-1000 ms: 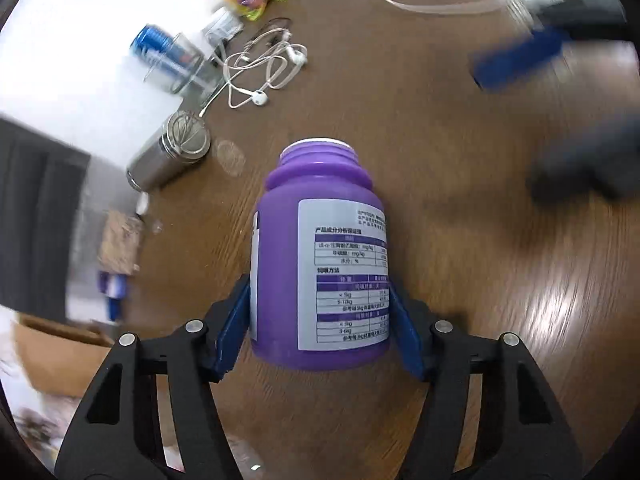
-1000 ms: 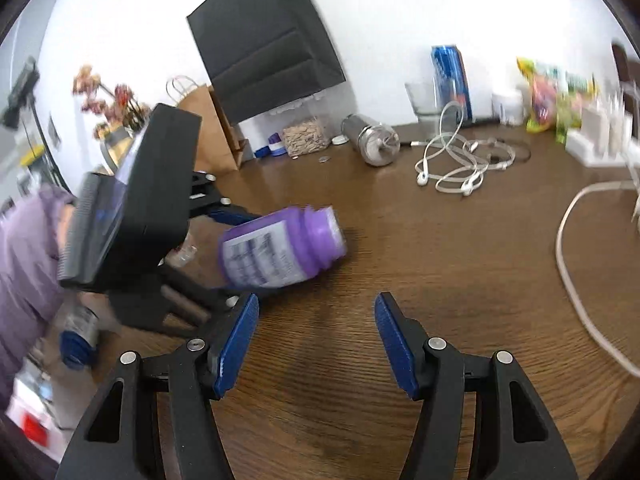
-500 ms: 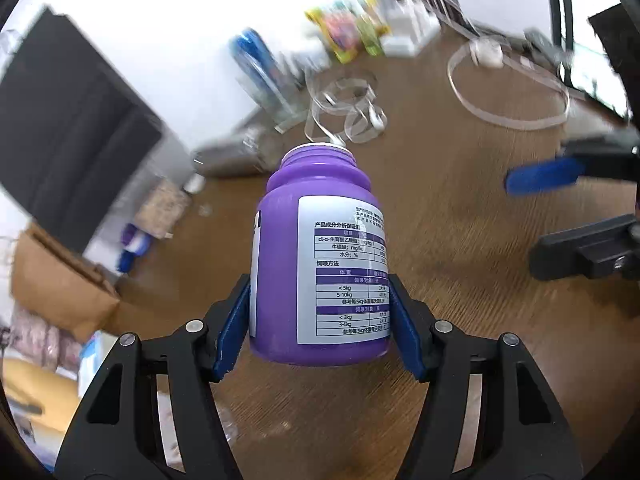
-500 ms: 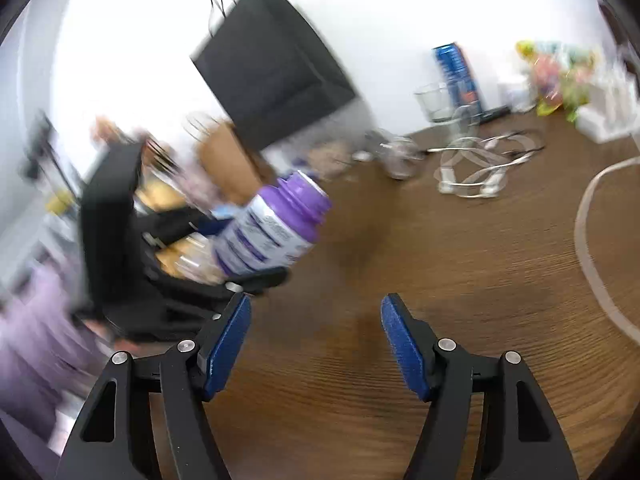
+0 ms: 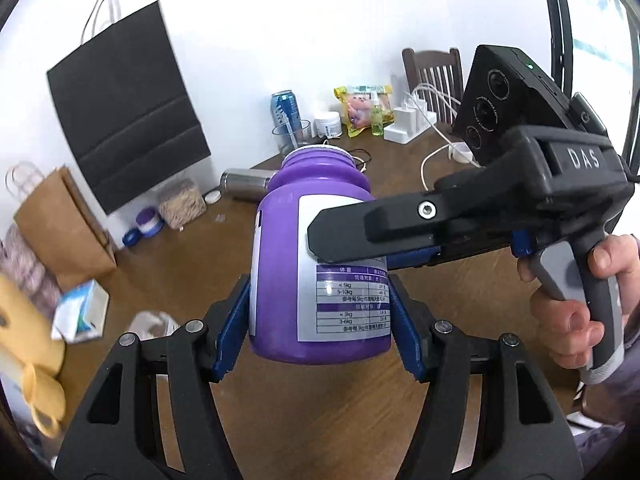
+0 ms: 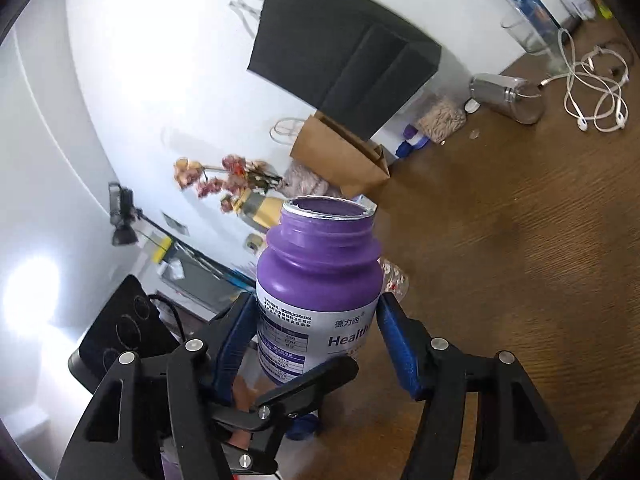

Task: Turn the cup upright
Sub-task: 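Regrasp the bottle upright with the right tool while the left tool releases it, then lower the purple bottle upright onto the table and open the right tool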

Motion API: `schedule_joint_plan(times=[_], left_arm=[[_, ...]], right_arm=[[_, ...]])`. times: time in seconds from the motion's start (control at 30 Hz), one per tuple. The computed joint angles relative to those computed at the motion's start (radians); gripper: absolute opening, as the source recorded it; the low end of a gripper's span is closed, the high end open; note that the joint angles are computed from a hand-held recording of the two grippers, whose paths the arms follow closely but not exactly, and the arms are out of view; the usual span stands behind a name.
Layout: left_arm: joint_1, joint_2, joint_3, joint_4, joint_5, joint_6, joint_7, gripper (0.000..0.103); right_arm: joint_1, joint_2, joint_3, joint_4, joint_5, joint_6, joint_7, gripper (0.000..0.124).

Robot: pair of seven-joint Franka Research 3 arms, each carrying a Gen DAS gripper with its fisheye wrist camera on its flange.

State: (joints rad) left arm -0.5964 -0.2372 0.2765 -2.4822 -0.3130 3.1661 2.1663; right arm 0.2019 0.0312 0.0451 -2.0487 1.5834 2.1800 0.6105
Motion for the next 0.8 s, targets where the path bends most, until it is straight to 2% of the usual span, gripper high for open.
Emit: schedule_joint_plan(times=[0.07, 0.1, 0.13, 0.17, 0.2, 0.23, 0.27, 0.3, 0.37, 0.4, 0.47, 0.5, 0.53, 0.57, 0.6, 0.67, 0.7, 0.8], left_arm=[[-0.01, -0.018, 0.011, -0.02, -0.009, 0.001, 0.0, 0.06], [0.022, -0.02, -0.014, -0.022, 0.009, -0.017, -0.023, 0.061], [0.072, -0.022, -0.055, -0.022, 0.026, -0.045, -0.059, 0.062], [0.156, -0.02, -0.126, -0.016, 0.063, -0.089, -0.133, 0.074], [0.207, -0.025, -0.169, -0.018, 0.078, -0.117, -0.186, 0.083], [0.234, -0.031, -0.187, -0.021, 0.071, -0.138, -0.224, 0.086], [0.287, -0.037, -0.221, -0.021, 0.085, -0.186, -0.309, 0.09], [0.305, -0.042, -0.226, -0.017, 0.069, -0.249, -0.341, 0.091], [0.323, -0.047, -0.21, -0.016, 0.03, -0.391, -0.4, 0.091], [0.364, -0.054, -0.239, -0.032, 0.011, -0.402, -0.432, 0.091], [0.4, -0.089, -0.264, -0.108, 0.002, -0.318, -0.482, 0.091], [0.439, -0.105, -0.299, -0.146, 0.036, -0.265, -0.523, 0.091], [0.469, -0.114, -0.319, -0.17, 0.088, -0.233, -0.584, 0.091], [0.472, -0.122, -0.305, -0.19, 0.105, -0.216, -0.63, 0.092], [0.439, -0.121, -0.266, -0.193, 0.062, -0.216, -0.613, 0.092], [0.362, -0.132, -0.171, -0.209, -0.014, -0.217, -0.581, 0.093], [0.365, -0.141, -0.169, -0.223, -0.012, -0.206, -0.585, 0.093], [0.428, -0.149, -0.221, -0.264, 0.079, -0.133, -0.629, 0.096]], right_arm=[[0.019, -0.025, 0.015, -0.012, -0.044, 0.068, -0.009, 0.067], [0.038, -0.046, 0.024, -0.025, -0.075, 0.137, -0.022, 0.067], [0.061, -0.077, 0.046, -0.047, -0.133, 0.262, -0.05, 0.067], [0.083, -0.095, 0.06, -0.065, -0.176, 0.365, -0.065, 0.067], [0.111, -0.106, 0.082, -0.081, -0.233, 0.495, -0.08, 0.067], [0.138, -0.108, 0.1, -0.097, -0.297, 0.614, -0.083, 0.067], [0.158, -0.102, 0.106, -0.106, -0.339, 0.684, -0.082, 0.067], [0.177, -0.088, 0.111, -0.118, -0.394, 0.752, -0.069, 0.067], [0.201, -0.058, 0.112, -0.134, -0.501, 0.828, -0.005, 0.067], [0.21, -0.041, 0.111, -0.137, -0.554, 0.852, 0.031, 0.067], [0.225, -0.005, 0.114, -0.144, -0.647, 0.891, 0.081, 0.067], [0.228, 0.006, 0.118, -0.151, -0.661, 0.906, 0.079, 0.067], [0.24, 0.027, 0.116, -0.159, -0.742, 0.935, 0.136, 0.067], [0.241, 0.029, 0.115, -0.18, -0.793, 0.951, 0.169, 0.067], [0.266, 0.045, 0.084, -0.192, -0.912, 0.966, 0.271, 0.067], [0.253, 0.059, 0.091, -0.196, -0.974, 0.98, 0.32, 0.067], [0.251, 0.06, 0.087, -0.199, -1.007, 0.972, 0.353, 0.067], [0.215, 0.056, 0.124, -0.211, -1.001, 0.956, 0.358, 0.067]])
